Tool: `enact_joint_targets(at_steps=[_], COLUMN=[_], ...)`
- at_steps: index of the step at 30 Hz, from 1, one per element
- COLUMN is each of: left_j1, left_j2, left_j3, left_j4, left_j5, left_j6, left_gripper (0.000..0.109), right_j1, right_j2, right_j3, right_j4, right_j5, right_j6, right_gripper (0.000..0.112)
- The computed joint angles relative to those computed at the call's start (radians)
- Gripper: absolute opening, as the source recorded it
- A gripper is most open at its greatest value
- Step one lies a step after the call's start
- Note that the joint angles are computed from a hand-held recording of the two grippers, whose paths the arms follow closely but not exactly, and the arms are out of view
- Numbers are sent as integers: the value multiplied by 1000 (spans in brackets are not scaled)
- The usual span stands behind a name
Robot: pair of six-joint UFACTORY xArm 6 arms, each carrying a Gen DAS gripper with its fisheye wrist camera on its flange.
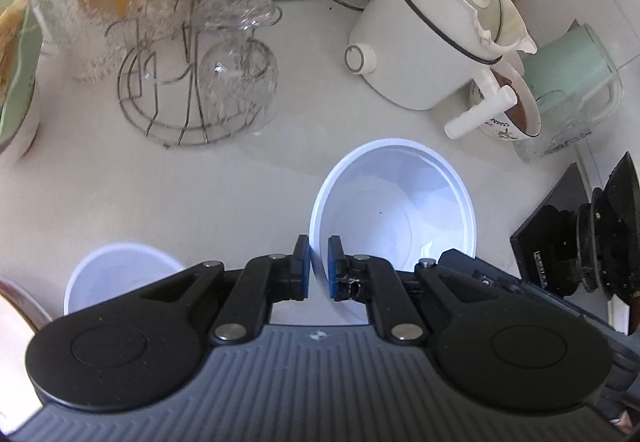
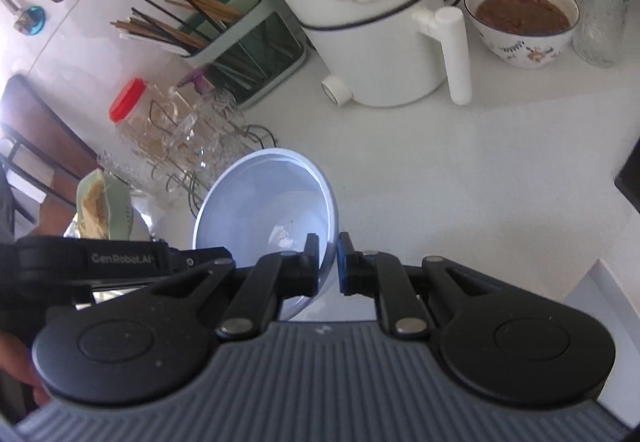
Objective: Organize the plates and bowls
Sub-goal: 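Lift the plastic bowl with both grippers and carry it to the white bowl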
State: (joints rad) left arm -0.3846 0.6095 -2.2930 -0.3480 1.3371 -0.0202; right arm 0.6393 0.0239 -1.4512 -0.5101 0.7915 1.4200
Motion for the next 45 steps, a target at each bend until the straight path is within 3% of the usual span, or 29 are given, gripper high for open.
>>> enact_joint_targets(at_steps=[14,25,32,38,45], left_j1=[83,178,248,277,268], left_j2=[-171,-318,-372,-406,-452], left_j3=[238,440,541,627,722], left_j4=[-66,-63,-83,-89,-60], left_j5=[-92,-218,-227,-208,-246], left_j6=[1,19,25,44,16], left_gripper=[10,10,10,10,11], right_j1=[50,91,119,149,153], right_j2=[75,263,432,571,581], right_j3=[-125,-375,-617,-821,-828], right_j4=[1,45,133,191,231], right_j5=[32,33,126,291,333], right_j6=[-47,-169,-308,-374,-422], right_gripper=[12,12,12,13,15])
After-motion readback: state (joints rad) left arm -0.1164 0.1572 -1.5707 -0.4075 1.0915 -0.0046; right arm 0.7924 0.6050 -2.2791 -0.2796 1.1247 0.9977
